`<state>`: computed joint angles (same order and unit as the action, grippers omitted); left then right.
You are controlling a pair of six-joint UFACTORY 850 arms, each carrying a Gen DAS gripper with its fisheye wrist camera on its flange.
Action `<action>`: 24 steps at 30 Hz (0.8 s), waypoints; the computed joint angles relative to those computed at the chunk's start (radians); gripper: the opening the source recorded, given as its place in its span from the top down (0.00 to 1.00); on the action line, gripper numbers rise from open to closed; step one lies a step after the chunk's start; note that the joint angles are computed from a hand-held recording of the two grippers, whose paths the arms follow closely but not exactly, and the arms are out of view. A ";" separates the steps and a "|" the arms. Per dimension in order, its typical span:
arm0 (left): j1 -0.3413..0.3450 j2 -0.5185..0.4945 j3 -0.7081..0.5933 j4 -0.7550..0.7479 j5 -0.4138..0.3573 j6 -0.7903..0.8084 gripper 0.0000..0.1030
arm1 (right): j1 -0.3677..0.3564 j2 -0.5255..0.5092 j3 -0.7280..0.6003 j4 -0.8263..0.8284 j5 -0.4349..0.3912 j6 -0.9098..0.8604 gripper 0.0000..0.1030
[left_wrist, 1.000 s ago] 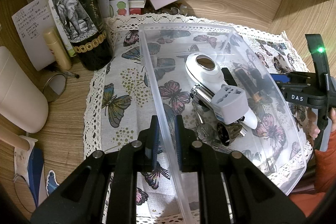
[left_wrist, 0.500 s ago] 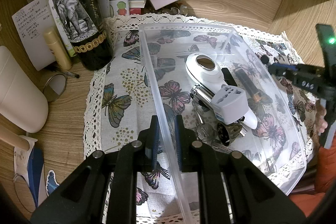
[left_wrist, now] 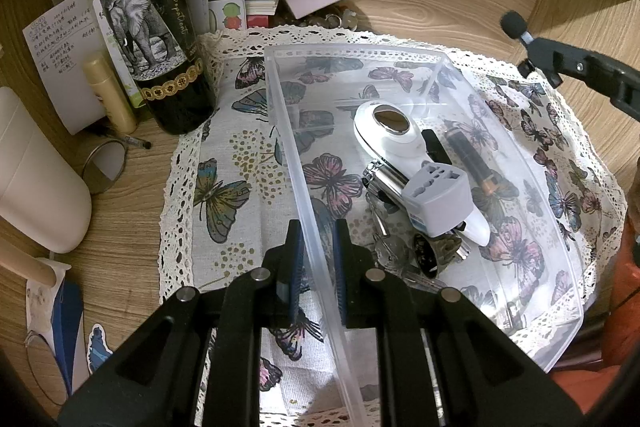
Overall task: Organize rigid objects
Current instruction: 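Lower the black stick item into the clear box and release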
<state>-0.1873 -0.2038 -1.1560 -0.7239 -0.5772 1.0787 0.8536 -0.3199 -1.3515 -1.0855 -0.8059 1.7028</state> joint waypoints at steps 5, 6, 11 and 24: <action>-0.001 -0.001 0.000 0.001 0.001 0.001 0.87 | -0.001 -0.055 -0.070 0.040 0.041 -0.102 0.86; -0.001 -0.001 0.000 -0.001 0.001 0.002 0.87 | -0.003 -0.069 -0.087 0.056 0.044 -0.129 0.86; -0.002 0.000 0.001 -0.001 0.001 0.002 0.87 | -0.014 -0.124 -0.151 0.152 0.071 -0.267 0.86; -0.003 0.001 0.001 -0.001 0.000 0.000 0.87 | -0.020 -0.175 -0.220 0.178 0.123 -0.330 0.79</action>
